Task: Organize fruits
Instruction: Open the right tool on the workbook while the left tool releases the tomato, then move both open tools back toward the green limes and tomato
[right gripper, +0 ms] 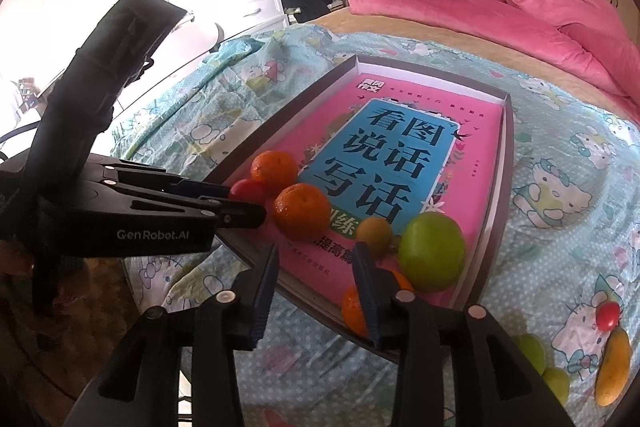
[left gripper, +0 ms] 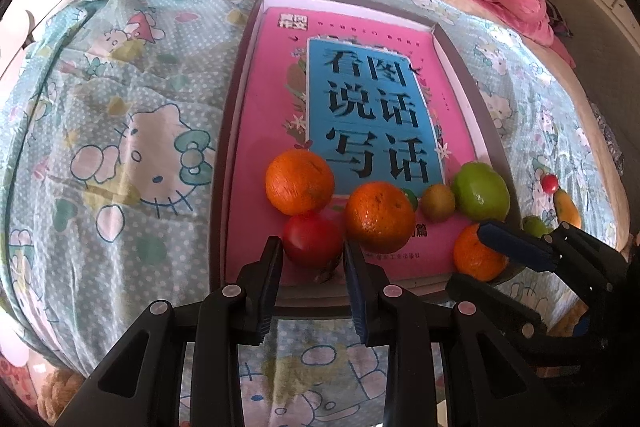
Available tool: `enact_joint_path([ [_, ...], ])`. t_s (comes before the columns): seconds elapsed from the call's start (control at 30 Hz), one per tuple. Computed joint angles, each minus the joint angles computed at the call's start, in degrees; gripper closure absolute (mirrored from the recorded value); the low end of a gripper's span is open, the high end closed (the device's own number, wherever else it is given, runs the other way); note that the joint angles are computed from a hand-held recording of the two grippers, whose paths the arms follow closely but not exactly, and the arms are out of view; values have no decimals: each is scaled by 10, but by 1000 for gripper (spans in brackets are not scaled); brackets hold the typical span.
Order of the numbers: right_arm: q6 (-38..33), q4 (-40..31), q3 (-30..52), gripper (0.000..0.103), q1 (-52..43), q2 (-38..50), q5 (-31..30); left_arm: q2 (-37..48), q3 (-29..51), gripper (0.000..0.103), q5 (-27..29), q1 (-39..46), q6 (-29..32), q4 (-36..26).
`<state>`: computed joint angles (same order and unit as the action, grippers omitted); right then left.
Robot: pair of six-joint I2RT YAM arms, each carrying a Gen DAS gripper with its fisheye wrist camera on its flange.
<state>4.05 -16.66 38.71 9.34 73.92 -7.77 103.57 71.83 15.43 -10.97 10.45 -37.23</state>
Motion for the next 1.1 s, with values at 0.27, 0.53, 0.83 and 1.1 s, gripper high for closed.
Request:
enact_joint_path([
  [0.27,5,-7,2,58,-11,-13,-6,-14,2,61,7,8,-8,2],
  [0.53,7,-22,1,58,-20,-45,-11,-25,6,48,14,9,-16,-4],
  [0.83,5,-48,1,56,-64,-98,-25,-48,5,46,28,10,-23,-7],
  [1.1,-1,-61,-2,49,-116,-126,-38,-61,3,46,37,10,-27,-8],
])
